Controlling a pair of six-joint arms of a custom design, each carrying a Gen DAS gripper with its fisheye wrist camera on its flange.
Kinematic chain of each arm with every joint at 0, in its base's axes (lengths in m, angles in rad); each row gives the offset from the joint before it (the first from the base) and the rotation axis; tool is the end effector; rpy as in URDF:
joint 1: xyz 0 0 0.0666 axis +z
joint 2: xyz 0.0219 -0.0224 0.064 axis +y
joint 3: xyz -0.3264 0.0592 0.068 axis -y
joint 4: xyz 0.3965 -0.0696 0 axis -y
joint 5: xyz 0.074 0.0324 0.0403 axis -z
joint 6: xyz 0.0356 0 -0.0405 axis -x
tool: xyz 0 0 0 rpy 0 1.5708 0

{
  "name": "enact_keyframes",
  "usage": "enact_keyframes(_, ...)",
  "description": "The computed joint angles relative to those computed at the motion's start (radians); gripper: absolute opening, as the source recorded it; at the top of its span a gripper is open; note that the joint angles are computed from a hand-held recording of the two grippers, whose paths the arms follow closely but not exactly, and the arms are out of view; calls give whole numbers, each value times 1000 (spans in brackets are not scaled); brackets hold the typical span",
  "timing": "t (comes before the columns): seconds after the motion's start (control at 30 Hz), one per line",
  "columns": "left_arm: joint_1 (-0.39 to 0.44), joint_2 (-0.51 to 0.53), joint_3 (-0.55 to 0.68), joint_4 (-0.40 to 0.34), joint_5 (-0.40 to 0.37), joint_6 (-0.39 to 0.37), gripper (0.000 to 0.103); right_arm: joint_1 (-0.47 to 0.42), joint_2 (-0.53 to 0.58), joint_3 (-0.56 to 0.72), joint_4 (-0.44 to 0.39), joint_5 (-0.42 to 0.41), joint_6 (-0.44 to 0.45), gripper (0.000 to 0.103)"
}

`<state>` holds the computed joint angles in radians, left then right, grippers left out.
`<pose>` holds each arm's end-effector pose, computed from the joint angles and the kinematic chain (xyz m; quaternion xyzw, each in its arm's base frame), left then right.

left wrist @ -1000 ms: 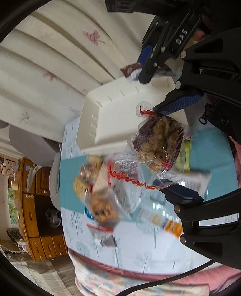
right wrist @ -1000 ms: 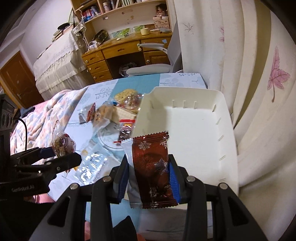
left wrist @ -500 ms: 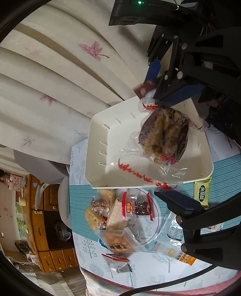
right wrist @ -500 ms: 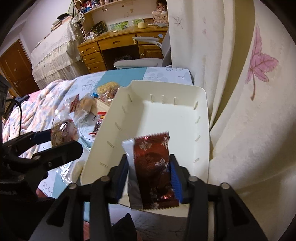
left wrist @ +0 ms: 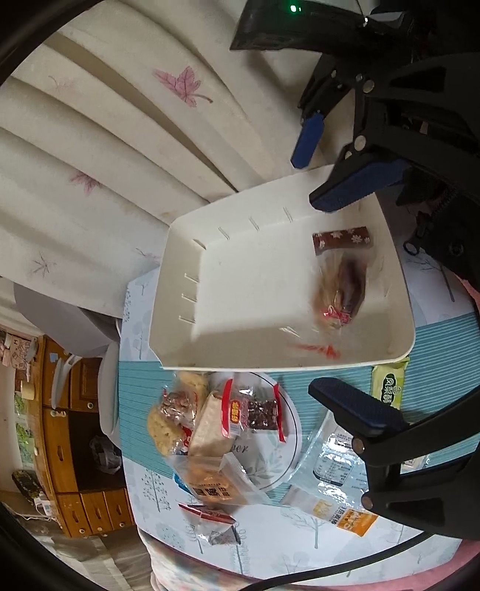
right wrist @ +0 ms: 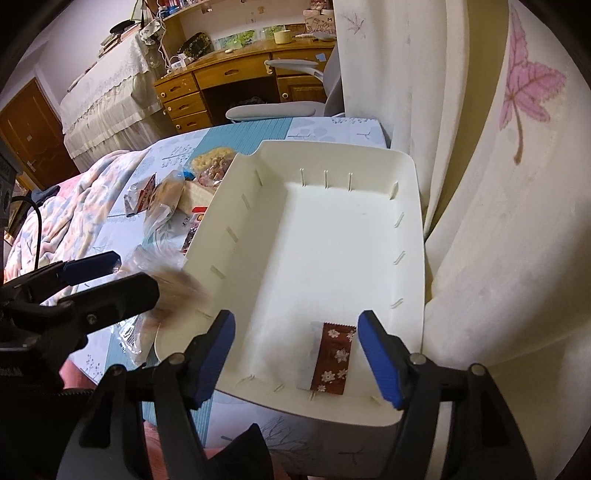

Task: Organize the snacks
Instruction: 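Carry both snacks over the white tray and open both grippers to drop them, then move the left gripper to the clear-blue bread bag and close on it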

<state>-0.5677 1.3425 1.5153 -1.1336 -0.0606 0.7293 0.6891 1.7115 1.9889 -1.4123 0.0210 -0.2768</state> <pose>0.3951 -0.2499 0.4422 -0.0860 0.9496 -0.1583 0.2567 0.4348 0.3567 0.4534 -0.1976 0.9561 0.0913 0.1962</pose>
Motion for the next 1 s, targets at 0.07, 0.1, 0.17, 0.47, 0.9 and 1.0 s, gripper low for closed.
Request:
enact_keyframes(0.07, -7, -2, 1, 0, -9, -2, 92, 1, -2, -8, -1, -9, -4, 70)
enact_keyframes(0.1, -10, -2, 3, -5, -14, -3, 92, 1, -4, -11, -1, -12, -6, 70)
enact_keyframes(0.17, -15, -2, 3, -15, -20, 0, 92, 1, -11, -23, 0, -19, -12, 70)
enact_keyframes(0.47, -22, -75, -68, -14, -76, 28, 92, 4, -31, -72, 6, -71, -84, 71)
enact_keyframes(0.9, 26, -223, -198, -96, -65, -9, 92, 73, -27, -96, 38, -146, -230, 71)
enact_keyframes(1.0, 59, -257, -222, -115, -40, -47, 92, 100, -25, -98, 40, -139, -285, 71)
